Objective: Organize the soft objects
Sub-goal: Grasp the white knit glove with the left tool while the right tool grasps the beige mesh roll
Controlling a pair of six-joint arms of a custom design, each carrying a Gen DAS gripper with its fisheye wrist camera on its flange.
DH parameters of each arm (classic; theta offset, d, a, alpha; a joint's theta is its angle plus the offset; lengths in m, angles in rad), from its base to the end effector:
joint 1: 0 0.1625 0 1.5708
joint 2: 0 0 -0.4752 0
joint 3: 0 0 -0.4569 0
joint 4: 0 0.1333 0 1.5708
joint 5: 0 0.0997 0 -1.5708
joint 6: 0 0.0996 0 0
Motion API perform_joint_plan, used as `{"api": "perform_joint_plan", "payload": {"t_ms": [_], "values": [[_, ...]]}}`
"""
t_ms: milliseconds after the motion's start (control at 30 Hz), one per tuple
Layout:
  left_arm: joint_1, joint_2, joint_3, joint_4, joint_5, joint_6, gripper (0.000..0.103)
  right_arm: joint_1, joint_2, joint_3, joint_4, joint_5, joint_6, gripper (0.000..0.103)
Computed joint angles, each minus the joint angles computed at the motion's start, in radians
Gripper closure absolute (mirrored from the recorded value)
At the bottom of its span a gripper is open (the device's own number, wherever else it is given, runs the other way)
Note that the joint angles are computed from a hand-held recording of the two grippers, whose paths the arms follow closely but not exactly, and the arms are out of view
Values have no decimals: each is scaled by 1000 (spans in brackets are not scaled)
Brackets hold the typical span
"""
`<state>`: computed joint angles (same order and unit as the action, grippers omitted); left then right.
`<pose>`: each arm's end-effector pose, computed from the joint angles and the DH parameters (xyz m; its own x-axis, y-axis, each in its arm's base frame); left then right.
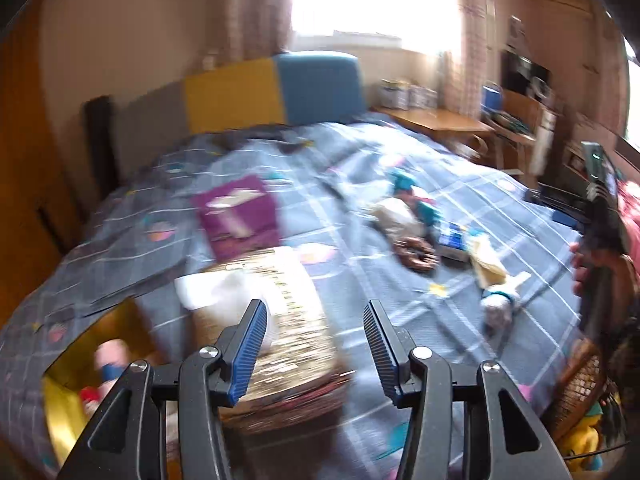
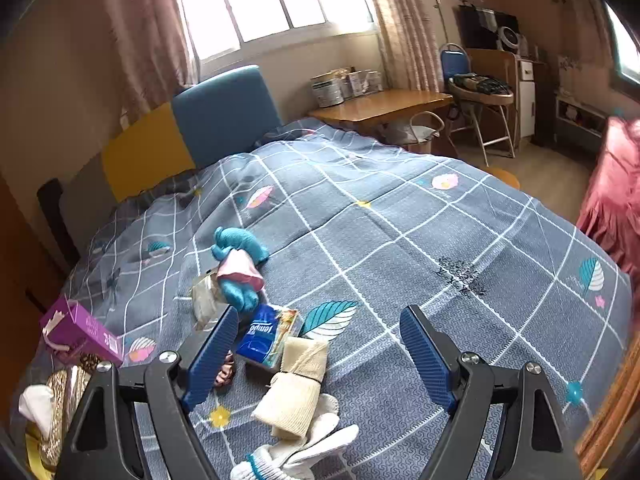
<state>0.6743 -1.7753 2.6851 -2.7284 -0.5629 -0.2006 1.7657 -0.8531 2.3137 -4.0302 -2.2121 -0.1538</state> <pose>-0.0936 -0.3533 0.2401 -0.6362 0.1610 -0.7546 0.6434 0.6504 -0.4037 0.1660 -0.4604 0.1070 -0.8571 0.2530 0.4488 -0.2390 0.5766 -0.7813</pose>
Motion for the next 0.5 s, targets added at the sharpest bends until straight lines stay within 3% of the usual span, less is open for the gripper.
{"api": "perform_joint_plan", "payload": {"t_ms": [67, 167, 233, 500], "values": [[22, 115, -21, -96, -47, 59, 52, -24, -21, 13, 29, 27, 74, 19], [72, 269, -71, -187, -162, 126, 52, -33, -27, 32, -29, 68, 80, 19], [108, 362, -109, -222, -239, 169, 52, -42, -36, 42, -23, 117, 79, 19], [175, 633, -245, -257, -509, 297, 52, -57, -45, 54, -13, 175, 87, 19]]}}
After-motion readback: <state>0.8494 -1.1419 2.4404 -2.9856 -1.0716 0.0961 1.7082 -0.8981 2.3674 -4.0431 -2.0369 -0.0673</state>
